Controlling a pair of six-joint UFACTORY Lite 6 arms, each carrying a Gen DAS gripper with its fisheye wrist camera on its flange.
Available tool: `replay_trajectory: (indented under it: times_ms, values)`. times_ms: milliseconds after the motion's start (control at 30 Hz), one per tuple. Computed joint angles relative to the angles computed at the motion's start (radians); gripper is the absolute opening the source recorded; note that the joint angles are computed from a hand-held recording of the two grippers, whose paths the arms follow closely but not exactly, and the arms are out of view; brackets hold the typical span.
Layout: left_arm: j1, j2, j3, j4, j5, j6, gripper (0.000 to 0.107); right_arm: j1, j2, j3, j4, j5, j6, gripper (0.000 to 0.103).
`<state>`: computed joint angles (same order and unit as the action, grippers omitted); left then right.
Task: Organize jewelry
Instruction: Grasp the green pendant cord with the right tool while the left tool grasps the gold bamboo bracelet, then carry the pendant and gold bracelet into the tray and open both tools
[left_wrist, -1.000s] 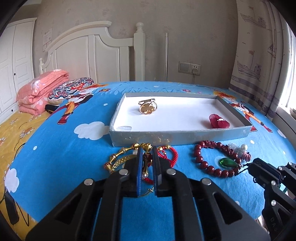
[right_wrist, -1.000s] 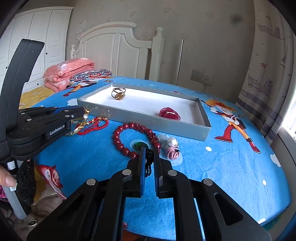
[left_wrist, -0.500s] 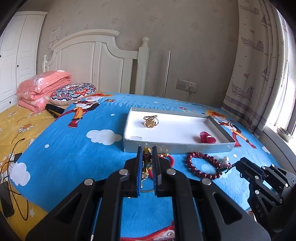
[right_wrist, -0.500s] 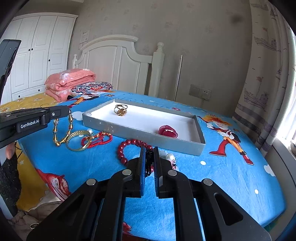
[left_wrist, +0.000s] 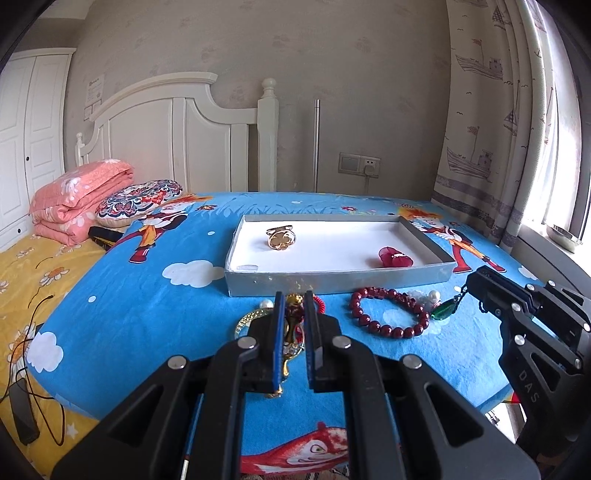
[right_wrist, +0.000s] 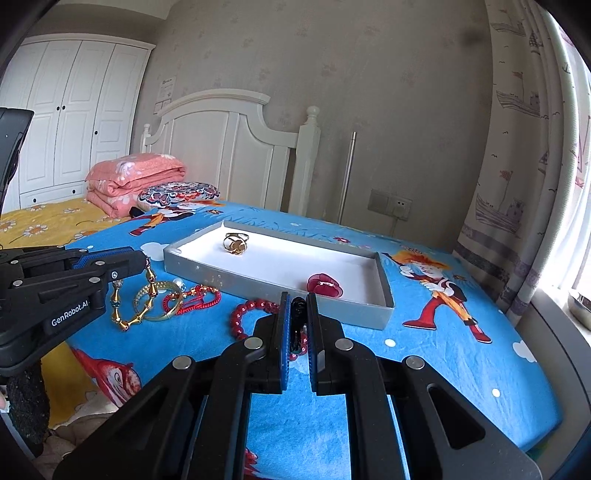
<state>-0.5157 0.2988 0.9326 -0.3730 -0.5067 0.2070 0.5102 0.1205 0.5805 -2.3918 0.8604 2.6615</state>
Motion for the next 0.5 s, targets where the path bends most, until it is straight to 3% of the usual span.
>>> replay_trajectory:
  times_ms: [500]
  values:
    - [-0.013,0.072,0.138,-0.059,0.067,0.104,0.009,-0.028,0.051,0.097,-0.013,-0.043,-0.063,0.009]
